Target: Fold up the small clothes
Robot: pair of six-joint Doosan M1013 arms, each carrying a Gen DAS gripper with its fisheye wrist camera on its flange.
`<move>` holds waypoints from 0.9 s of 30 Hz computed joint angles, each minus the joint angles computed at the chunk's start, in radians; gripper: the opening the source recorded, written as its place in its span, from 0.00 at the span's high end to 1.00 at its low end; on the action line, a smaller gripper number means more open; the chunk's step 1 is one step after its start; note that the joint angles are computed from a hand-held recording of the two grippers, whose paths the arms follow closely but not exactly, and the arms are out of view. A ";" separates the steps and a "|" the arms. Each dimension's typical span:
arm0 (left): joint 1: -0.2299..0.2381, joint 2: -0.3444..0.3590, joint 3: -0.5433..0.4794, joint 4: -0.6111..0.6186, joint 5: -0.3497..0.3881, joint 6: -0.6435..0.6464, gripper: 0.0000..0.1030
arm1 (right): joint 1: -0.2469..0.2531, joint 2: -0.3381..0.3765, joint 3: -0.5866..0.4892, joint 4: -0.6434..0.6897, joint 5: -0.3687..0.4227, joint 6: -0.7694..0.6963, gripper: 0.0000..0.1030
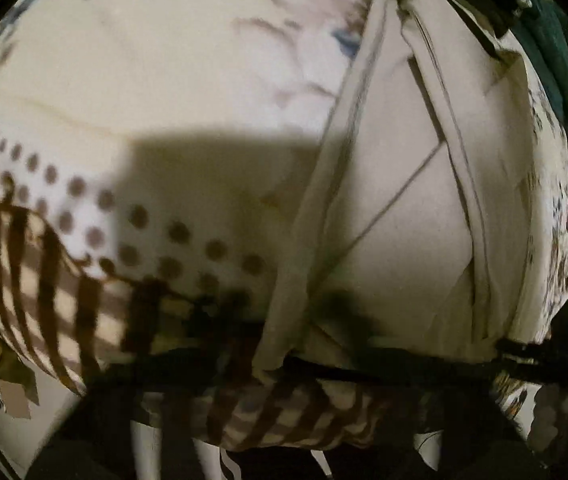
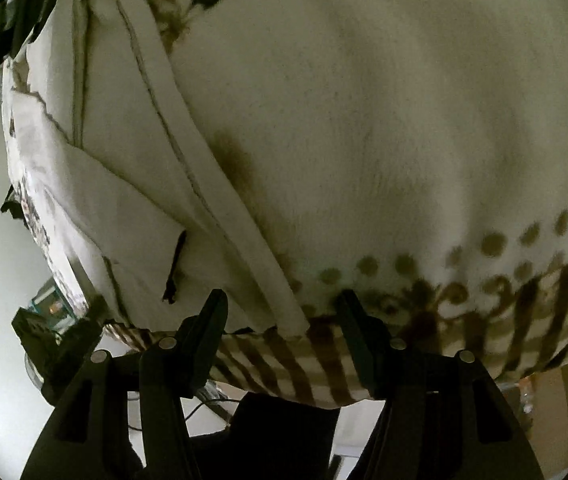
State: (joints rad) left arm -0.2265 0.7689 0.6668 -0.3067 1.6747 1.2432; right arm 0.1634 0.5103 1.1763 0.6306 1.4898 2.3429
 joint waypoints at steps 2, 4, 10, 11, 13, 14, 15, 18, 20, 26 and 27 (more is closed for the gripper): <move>0.004 -0.021 0.030 -0.013 -0.030 -0.001 0.96 | 0.006 -0.001 0.000 0.008 -0.019 0.014 0.90; 0.009 -0.042 0.058 -0.017 -0.055 -0.003 0.97 | 0.017 -0.002 -0.011 -0.024 -0.023 0.035 0.96; 0.026 -0.072 0.082 -0.025 -0.069 -0.010 0.98 | 0.024 -0.012 -0.032 -0.059 -0.028 0.074 0.97; 0.028 -0.071 0.076 -0.027 -0.065 -0.005 0.98 | 0.021 -0.017 -0.030 -0.061 -0.029 0.076 0.97; 0.035 -0.064 0.061 -0.029 -0.060 0.000 0.98 | 0.019 -0.021 -0.034 -0.064 -0.031 0.082 0.97; 0.037 -0.064 0.056 -0.035 -0.058 -0.004 0.98 | 0.016 -0.022 -0.038 -0.065 -0.028 0.080 0.97; 0.040 -0.060 0.049 -0.036 -0.056 -0.008 0.98 | 0.012 -0.025 -0.039 -0.067 -0.026 0.075 0.97; 0.031 -0.035 -0.005 -0.033 -0.039 -0.032 0.98 | 0.007 -0.024 -0.060 -0.072 -0.020 0.069 0.97; 0.033 -0.023 -0.034 -0.037 -0.023 -0.039 0.98 | 0.002 -0.024 -0.071 -0.072 -0.020 0.066 0.97; 0.037 0.045 -0.198 -0.044 0.026 -0.084 0.98 | -0.013 0.007 -0.159 -0.069 -0.018 0.057 0.97; 0.037 0.063 -0.236 -0.046 0.030 -0.095 0.98 | -0.019 0.020 -0.185 -0.069 -0.020 0.051 0.97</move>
